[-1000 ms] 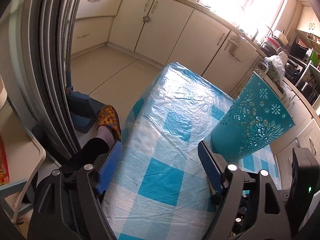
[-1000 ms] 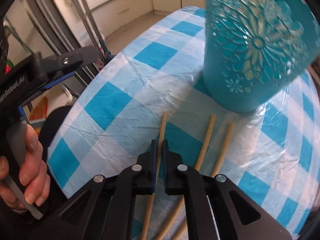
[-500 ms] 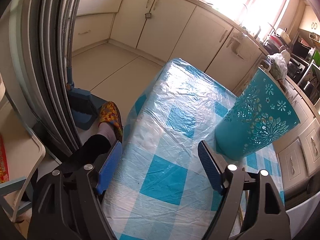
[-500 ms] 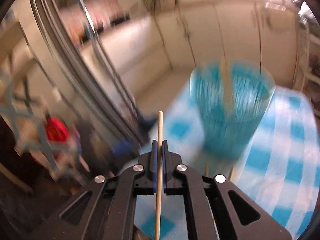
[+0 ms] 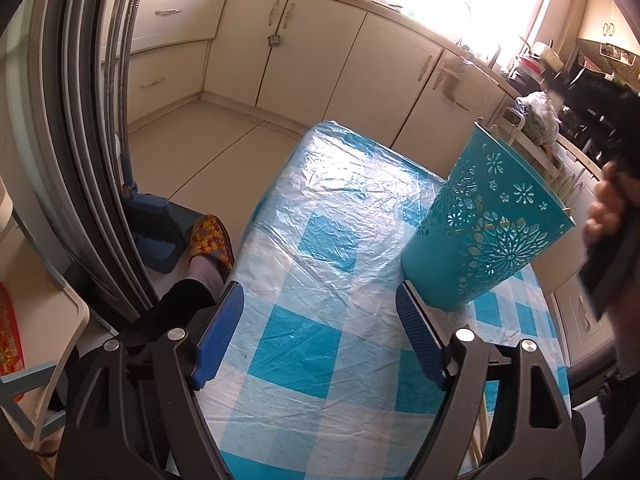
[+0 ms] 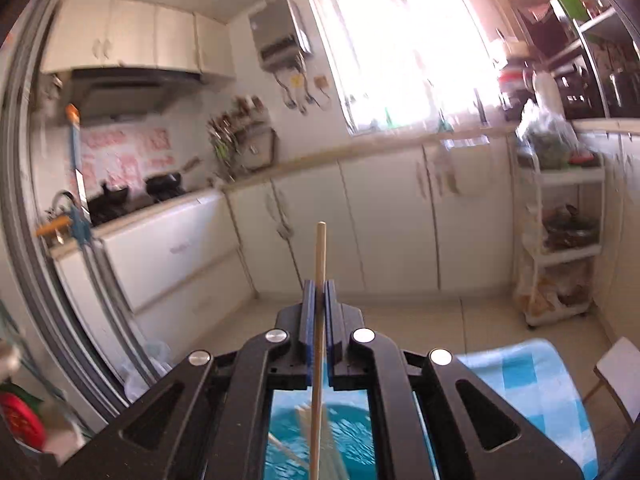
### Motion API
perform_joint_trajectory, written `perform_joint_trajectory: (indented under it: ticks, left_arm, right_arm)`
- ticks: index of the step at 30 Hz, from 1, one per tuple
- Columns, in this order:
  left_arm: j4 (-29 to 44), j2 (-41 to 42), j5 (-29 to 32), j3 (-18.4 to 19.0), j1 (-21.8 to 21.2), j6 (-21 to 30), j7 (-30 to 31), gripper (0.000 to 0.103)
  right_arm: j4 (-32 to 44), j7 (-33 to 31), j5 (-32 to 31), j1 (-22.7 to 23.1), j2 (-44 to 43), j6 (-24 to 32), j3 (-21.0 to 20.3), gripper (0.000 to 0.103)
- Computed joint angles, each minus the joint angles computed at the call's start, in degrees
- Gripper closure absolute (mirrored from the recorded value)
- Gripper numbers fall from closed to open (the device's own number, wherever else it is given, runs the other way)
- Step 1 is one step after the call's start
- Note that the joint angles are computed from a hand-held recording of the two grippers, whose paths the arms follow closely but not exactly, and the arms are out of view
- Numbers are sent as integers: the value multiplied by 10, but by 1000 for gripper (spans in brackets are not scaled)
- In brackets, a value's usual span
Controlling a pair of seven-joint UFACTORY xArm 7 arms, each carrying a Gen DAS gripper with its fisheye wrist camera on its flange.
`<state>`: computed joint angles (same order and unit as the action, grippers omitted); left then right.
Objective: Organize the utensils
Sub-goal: 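Lift the chopstick with the right gripper and drop it into the basket, then grasp a loose chopstick with the right gripper while the left gripper grasps another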
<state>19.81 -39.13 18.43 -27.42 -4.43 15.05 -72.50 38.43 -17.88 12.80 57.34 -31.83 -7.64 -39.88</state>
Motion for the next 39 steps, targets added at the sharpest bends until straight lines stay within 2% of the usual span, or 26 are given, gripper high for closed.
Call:
perform_joint_trajectory:
  ticks: [4,6,9,12,15,17,19,22,31,35,39]
  left_arm:
    - [1,4,0,5,-8,-2,10,28]
    - [4,9,-2,4,-11,-2,11,28]
    - [10,12,-2,0,-16,2,12,28]
    - [15,11,1,-4,-20,9,14,28]
    - [26,15,5,-9,-25,20,15,27]
    - [33,18,7,-11,-29,26,15,27]
    - [39,23,9,-13,-34,33,15,27]
    - [50,29,13,-14,-46,49,17,26]
    - [67,35,22,-5,-71,85,22,24]
    - [80,71,10,16,-96,94,45,24]
    - [113,139,-7,36,-123,97,76,24]
  right_arm:
    - [-42,-11,0,-41,-32,29,20,95]
    - [-52,-20,8,-61,-52,50,35,81]
    - [-83,-30,23,-116,-110,92,69,76]
    - [-108,-42,32,-181,-168,155,101,68]
    - [-149,-41,23,-285,-235,266,150,65]
    - [-170,-50,10,-336,-253,325,173,65]
    - [-192,-56,-3,-380,-262,390,194,65]
    - [-218,-61,0,-418,-252,433,215,65]
    - [-243,-70,34,-460,-208,438,304,68]
    - [-254,-77,32,-475,-202,429,313,94]
    - [-252,-92,33,-492,-202,439,299,97]
